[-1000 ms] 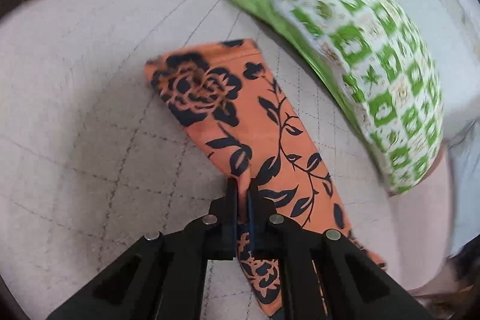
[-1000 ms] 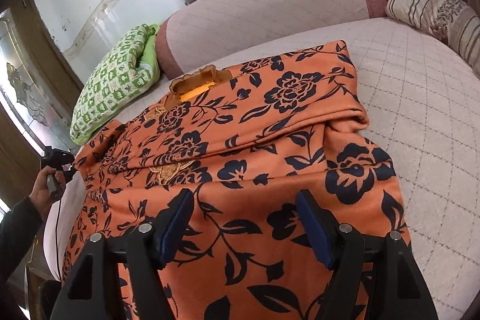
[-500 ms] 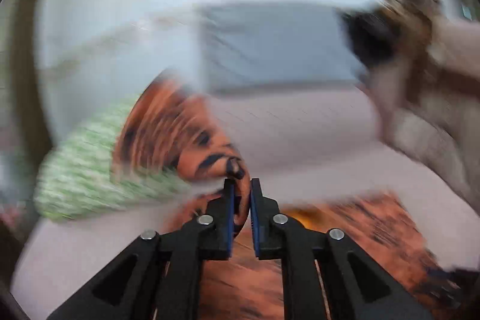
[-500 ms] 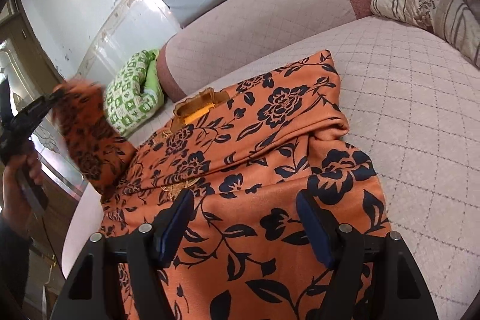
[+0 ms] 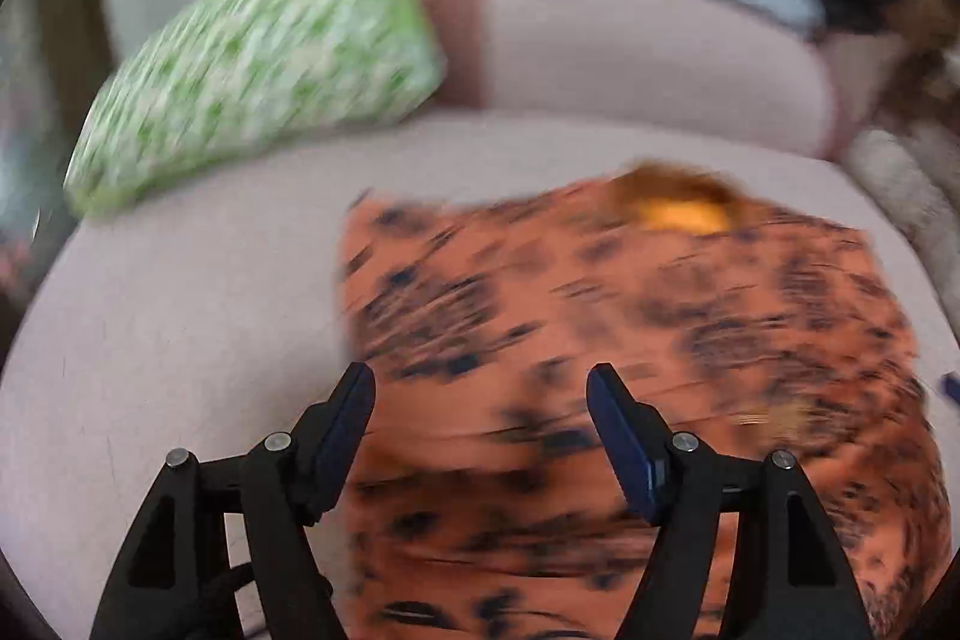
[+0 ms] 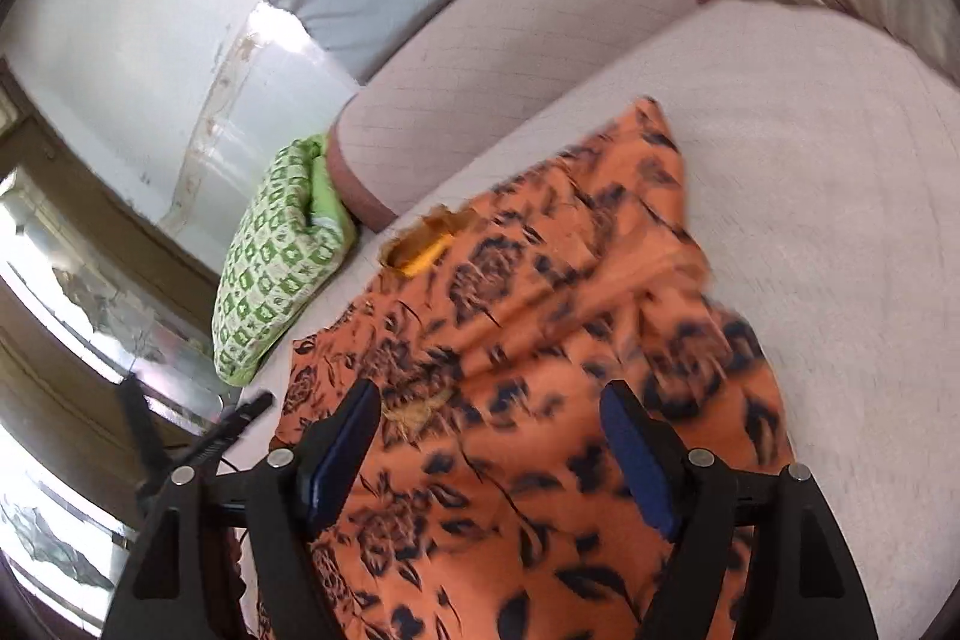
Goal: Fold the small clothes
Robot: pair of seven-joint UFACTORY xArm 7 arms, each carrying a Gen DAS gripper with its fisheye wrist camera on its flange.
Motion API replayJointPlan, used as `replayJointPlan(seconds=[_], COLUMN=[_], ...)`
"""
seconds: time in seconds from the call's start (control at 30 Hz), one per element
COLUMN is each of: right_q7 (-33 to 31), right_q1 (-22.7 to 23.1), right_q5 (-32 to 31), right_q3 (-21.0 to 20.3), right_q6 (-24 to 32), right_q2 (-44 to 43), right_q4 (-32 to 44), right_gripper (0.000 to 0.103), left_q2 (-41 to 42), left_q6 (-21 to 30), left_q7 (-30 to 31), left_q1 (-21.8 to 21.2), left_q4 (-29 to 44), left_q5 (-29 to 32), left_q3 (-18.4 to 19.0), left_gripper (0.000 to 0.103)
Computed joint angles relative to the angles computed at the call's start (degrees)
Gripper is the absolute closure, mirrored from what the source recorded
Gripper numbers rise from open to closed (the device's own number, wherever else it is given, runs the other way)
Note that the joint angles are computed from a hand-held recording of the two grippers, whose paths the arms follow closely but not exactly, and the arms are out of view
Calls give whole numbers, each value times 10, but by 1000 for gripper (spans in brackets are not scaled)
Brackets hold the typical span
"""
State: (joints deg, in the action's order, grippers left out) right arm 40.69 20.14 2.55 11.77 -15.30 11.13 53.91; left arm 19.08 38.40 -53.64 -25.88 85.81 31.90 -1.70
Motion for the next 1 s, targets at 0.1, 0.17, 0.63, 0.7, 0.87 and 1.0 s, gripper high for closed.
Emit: replayJointPlan(seconds=[0.1,0.17,0.63,0.7,0.87,1.0], right_q7=[-77,-107,135,59,139,68], right_q1=[-2,15,142,145,256,186], right_q5=[44,57,-312,-228,-202,-181], right_q3=[-6,-44,-145,-155,-300,-225], right_q6=[70,176,481,508,398,331], right_q2=[46,107,168,209,146,141], right_q4=[103,212,381,400,306,332], right_gripper=[25,25,89,82,34,31], left_q2=[3,-3,-16,-13,-50,-32], left_q6=[-7,-24,-109,-106,-124,-81], left_q7=[-23,-46,-82,-83,-181,-143], left_q1=[6,8,27,24,-6,9], left_q4=[-28,-52,-101,-96,-119,-89], left_q5=[1,9,-9,-3,116,120], left_q3=[11,14,14,16,47,14], left_gripper=[30,30,50,50,50,50])
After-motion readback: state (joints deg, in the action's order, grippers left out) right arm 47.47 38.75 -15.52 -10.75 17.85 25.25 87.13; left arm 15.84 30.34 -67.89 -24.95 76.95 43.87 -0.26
